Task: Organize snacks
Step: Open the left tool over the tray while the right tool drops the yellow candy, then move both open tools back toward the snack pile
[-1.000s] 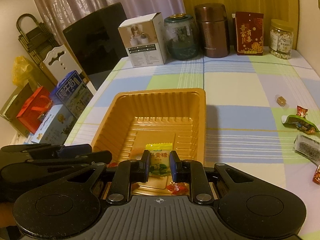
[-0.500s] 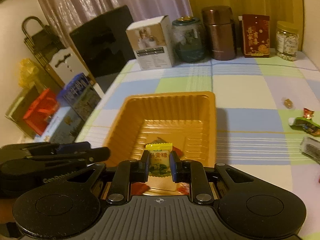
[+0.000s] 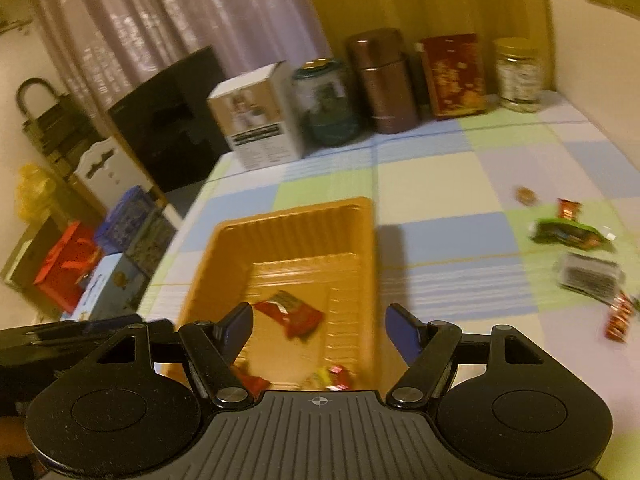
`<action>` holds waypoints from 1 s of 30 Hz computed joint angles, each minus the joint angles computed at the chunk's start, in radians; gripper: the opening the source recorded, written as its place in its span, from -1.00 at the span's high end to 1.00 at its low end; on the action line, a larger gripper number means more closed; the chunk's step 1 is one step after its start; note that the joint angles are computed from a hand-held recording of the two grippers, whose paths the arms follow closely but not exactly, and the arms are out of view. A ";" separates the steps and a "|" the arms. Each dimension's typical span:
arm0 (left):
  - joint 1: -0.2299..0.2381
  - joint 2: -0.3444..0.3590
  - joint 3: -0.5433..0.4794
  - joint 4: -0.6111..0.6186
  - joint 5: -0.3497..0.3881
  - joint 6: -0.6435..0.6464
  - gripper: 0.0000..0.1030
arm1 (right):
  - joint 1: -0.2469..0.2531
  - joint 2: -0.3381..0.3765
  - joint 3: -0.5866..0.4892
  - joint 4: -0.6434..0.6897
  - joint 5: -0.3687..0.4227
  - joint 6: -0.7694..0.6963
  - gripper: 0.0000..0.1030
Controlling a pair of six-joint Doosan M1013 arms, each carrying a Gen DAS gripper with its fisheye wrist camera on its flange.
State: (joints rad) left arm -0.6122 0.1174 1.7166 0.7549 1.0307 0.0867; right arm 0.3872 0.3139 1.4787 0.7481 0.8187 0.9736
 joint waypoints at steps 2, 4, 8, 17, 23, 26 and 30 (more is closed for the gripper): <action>-0.009 0.000 -0.004 0.006 -0.002 -0.008 0.05 | -0.011 -0.011 0.011 -0.015 -0.009 0.010 -0.42; -0.017 0.001 -0.009 0.010 -0.003 -0.014 0.02 | -0.023 -0.025 0.022 -0.033 -0.017 0.022 -0.42; -0.038 0.009 -0.026 0.015 -0.006 -0.019 -0.17 | -0.048 -0.058 0.053 -0.052 -0.043 0.040 -0.42; -0.079 0.056 -0.088 0.023 -0.058 0.015 -0.45 | -0.118 -0.130 0.123 -0.124 -0.121 0.093 -0.42; -0.094 0.100 -0.137 -0.004 -0.091 0.071 -0.51 | -0.176 -0.155 0.153 -0.182 -0.160 0.150 -0.42; -0.099 0.121 -0.158 -0.016 -0.103 0.092 -0.54 | -0.206 -0.160 0.162 -0.205 -0.162 0.176 -0.42; -0.104 0.146 -0.188 -0.033 -0.115 0.128 -0.56 | -0.239 -0.166 0.174 -0.220 -0.171 0.194 -0.42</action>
State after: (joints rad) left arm -0.7162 0.2631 1.5290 0.7223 0.9155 0.2144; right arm 0.1479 0.1481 1.6528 0.5278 0.6479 1.1671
